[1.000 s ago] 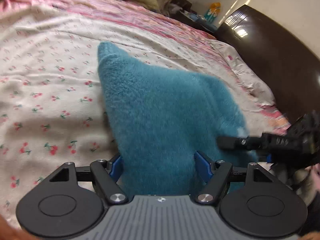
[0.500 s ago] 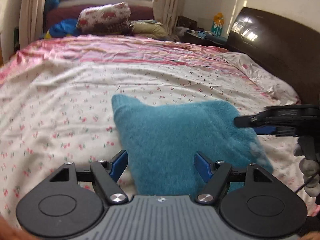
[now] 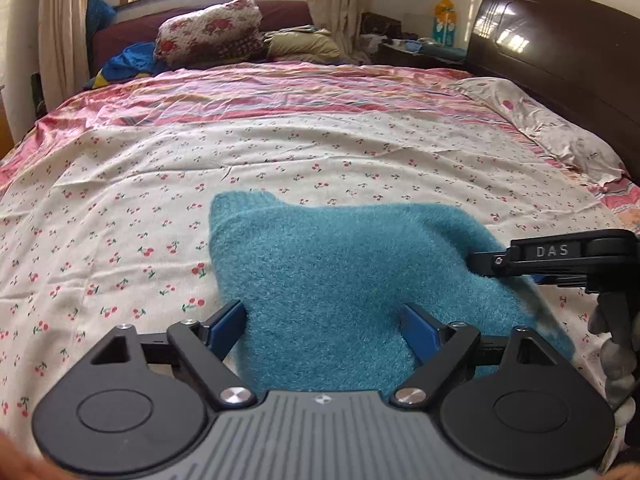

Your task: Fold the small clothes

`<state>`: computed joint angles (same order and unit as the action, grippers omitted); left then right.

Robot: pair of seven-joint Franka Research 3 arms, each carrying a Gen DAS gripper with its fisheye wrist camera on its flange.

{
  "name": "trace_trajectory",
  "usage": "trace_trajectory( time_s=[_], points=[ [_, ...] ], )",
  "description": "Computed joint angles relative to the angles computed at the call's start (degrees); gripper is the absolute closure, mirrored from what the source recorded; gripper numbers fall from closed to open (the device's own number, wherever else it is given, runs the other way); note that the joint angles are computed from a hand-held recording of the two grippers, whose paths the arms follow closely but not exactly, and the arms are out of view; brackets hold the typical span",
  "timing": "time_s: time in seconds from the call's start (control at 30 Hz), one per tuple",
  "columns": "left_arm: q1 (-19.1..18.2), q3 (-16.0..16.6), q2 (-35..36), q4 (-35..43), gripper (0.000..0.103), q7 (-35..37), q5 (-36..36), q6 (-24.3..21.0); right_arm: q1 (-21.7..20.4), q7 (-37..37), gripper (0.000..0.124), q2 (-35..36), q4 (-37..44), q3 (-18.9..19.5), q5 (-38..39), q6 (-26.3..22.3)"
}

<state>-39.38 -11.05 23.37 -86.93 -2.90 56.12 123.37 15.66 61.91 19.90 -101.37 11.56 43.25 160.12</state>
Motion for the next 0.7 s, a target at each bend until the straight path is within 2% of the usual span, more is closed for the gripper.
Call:
trace_trajectory(
  time_s=[0.1, 0.2, 0.27, 0.37, 0.47, 0.5, 0.6, 0.7],
  points=[
    [0.29, -0.32, -0.78, -0.79, 0.011, -1.38, -1.45, 0.08, -0.49, -0.41, 0.086, -2.61, -1.68, 0.33, 1.59, -0.45],
    [0.47, -0.67, -1.57, -1.58, 0.011, -2.88, -2.36, 0.16, 1.36, -2.34, 0.085, -7.14, -6.59, -0.35, -0.15, 5.25],
    [0.23, -0.89, -1.65, -1.55, 0.011, -3.23, -2.31, -0.30, 1.57, -6.64, 0.085, -10.14, -9.72, 0.41, 1.03, 8.03],
    [-0.40, -1.20, -1.30, -0.76, 0.010, -2.88, -2.16, -1.34, 2.02, -14.12, 0.085, -14.12, -13.59, 1.04, 5.98, 8.25],
    [-0.71, -1.38, -1.59, -1.04, 0.010, -3.28, -2.33, -1.71, 4.12, -16.76, 0.085, -16.37, -16.87, -0.23, 6.54, 8.07],
    [-0.71, -1.45, -1.74, -1.23, 0.010, -3.41, -2.46, -1.70, 4.83, -16.31, 0.086, -16.45, -17.68, -0.76, 5.25, 8.44],
    [-0.74, -1.74, -1.96, -1.53, 0.010, -3.41, -2.90, -1.75, 6.78, -5.45, 0.087, -15.28, -19.23, -3.22, -6.96, 10.14],
    [-0.64, -2.03, -2.10, -1.93, 0.010, -3.34, -3.69, -1.61, 5.84, -4.42, 0.083, -13.47, -18.03, -2.98, -6.18, 8.98]
  ],
)
